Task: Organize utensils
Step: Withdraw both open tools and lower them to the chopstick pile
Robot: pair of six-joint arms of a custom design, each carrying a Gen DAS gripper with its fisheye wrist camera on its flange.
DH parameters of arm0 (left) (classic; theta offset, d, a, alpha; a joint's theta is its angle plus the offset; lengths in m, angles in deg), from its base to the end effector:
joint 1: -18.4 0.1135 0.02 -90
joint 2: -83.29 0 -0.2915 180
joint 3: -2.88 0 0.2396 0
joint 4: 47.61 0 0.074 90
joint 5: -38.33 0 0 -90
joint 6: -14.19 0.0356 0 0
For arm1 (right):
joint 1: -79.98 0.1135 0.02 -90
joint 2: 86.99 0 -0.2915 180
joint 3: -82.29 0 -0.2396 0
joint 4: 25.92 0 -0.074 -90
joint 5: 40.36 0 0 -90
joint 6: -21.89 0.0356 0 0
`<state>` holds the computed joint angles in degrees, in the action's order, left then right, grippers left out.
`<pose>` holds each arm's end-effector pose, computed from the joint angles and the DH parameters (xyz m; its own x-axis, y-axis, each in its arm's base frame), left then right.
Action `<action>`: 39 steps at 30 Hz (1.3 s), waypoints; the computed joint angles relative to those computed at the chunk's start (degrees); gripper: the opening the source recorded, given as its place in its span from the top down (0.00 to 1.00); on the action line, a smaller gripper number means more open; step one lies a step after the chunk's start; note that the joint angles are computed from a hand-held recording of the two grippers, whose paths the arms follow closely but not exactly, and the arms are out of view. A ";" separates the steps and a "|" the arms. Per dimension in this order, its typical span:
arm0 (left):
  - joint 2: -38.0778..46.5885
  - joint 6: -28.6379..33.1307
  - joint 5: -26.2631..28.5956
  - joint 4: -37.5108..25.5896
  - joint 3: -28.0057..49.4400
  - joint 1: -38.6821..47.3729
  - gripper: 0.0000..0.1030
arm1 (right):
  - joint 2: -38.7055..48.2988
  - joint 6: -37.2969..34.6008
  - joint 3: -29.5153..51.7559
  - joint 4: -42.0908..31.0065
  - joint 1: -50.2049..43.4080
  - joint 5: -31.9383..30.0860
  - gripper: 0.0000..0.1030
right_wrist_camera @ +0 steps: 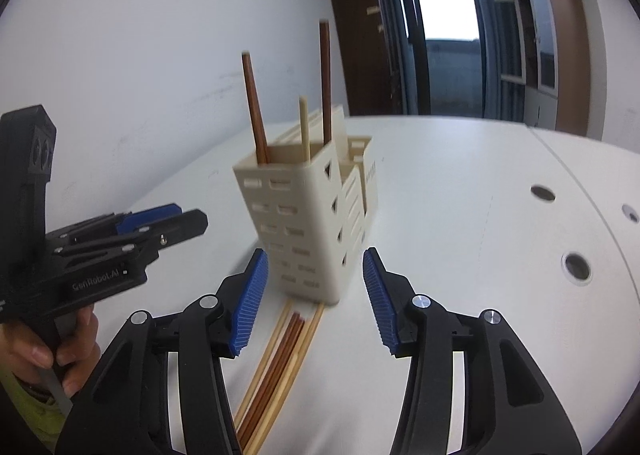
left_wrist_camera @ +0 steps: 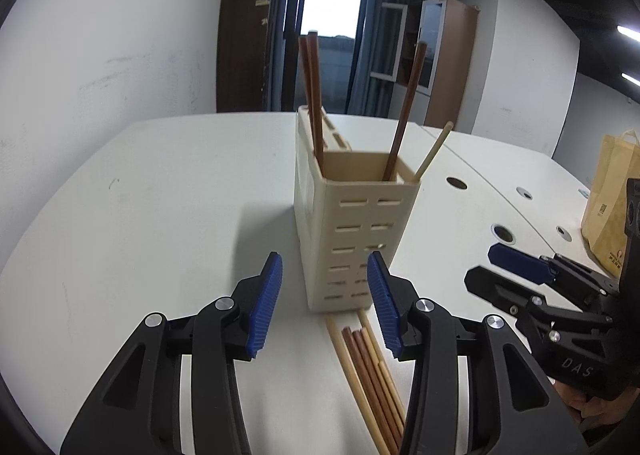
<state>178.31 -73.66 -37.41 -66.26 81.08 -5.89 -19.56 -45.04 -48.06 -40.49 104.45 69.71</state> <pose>0.3275 -0.1574 0.2716 -0.5067 0.2686 -0.8192 0.6010 0.7913 -0.1123 0.2117 0.0829 0.2520 -0.4971 0.1781 -0.8492 0.0757 0.9839 0.1621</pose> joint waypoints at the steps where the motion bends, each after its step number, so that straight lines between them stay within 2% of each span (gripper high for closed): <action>1: 0.39 -0.06 -0.07 -0.33 -0.01 0.09 0.57 | 0.45 0.60 0.00 -0.83 -0.12 -0.50 0.52; 12: 3.04 0.99 -0.28 -3.28 -0.24 -0.57 0.55 | 4.90 5.15 0.15 -7.22 3.42 -2.15 0.51; 16: 5.10 1.42 -2.12 -5.20 1.27 -1.77 0.55 | 7.25 6.89 1.13 -9.36 5.33 -2.55 0.51; 24: 9.70 1.73 -2.50 -8.67 3.94 -2.59 0.55 | 12.28 7.71 2.31 -10.34 7.15 -3.03 0.51; 29: 11.88 1.38 -3.76 -8.71 4.60 -3.29 0.55 | 15.17 7.76 2.53 -9.59 7.29 -3.15 0.52; 39: 15.73 2.04 -5.26 -9.91 6.50 -4.32 0.65 | 18.21 7.65 2.69 -8.21 7.60 -4.63 0.65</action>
<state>194.04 -71.62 -42.66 -76.17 87.58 -10.20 -1.34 -37.39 -45.37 -48.70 112.05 65.08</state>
